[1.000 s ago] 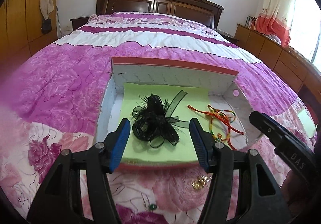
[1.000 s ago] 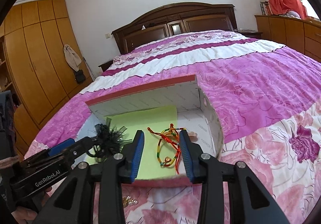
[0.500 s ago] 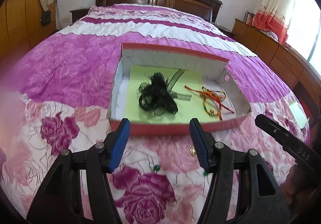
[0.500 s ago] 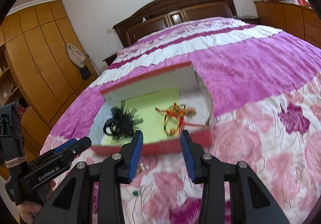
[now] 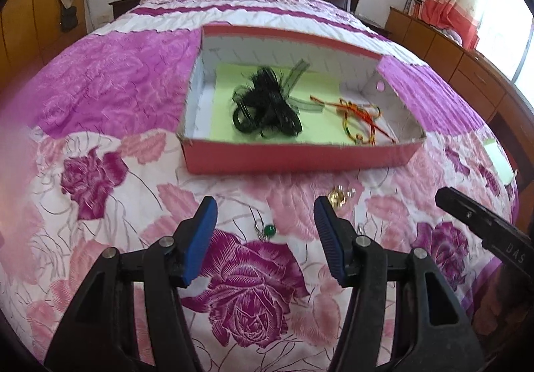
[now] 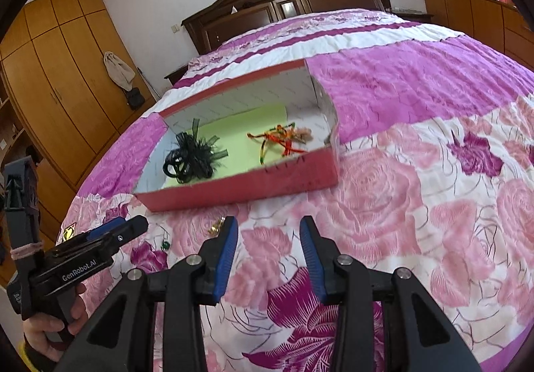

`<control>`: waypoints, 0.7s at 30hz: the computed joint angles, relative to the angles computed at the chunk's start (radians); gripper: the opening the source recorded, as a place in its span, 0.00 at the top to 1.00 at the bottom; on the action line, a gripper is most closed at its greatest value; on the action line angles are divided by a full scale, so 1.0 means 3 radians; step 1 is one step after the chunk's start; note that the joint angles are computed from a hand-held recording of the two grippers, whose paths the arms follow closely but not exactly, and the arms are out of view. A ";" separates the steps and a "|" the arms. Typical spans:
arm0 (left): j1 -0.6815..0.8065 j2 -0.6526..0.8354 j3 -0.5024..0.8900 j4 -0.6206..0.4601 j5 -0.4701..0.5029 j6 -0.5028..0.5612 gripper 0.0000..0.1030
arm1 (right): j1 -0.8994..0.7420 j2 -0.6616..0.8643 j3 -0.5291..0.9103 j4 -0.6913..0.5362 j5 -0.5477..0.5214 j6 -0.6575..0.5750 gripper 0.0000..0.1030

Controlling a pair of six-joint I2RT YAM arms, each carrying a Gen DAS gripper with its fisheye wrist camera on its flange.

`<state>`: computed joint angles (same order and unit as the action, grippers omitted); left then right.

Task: Organize jewelry
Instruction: 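Withdraw both tools from the box toward the remaining earrings, then grasp the green bead earring with the left tool while the right tool grasps another green bead earring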

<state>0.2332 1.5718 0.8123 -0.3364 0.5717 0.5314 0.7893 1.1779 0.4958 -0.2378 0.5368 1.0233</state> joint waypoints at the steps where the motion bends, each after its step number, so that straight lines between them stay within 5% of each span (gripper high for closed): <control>1: -0.0014 0.0030 -0.0016 0.0004 -0.0016 0.0029 0.53 | 0.0005 0.0008 -0.0009 0.0005 -0.0008 0.0016 0.60; 8: -0.0103 0.0230 -0.0037 0.0070 -0.0184 0.0024 0.76 | -0.0009 0.0059 -0.0088 0.0098 -0.0100 0.0099 0.60; 21: -0.0142 0.0358 -0.0079 0.0157 -0.0173 0.0039 0.92 | -0.0028 0.0266 -0.0076 0.0241 -0.0219 0.0091 0.60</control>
<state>0.1907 1.6791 0.7886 -0.2892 0.5199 0.5431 0.7809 1.2577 0.4732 -0.1654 0.4710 1.0507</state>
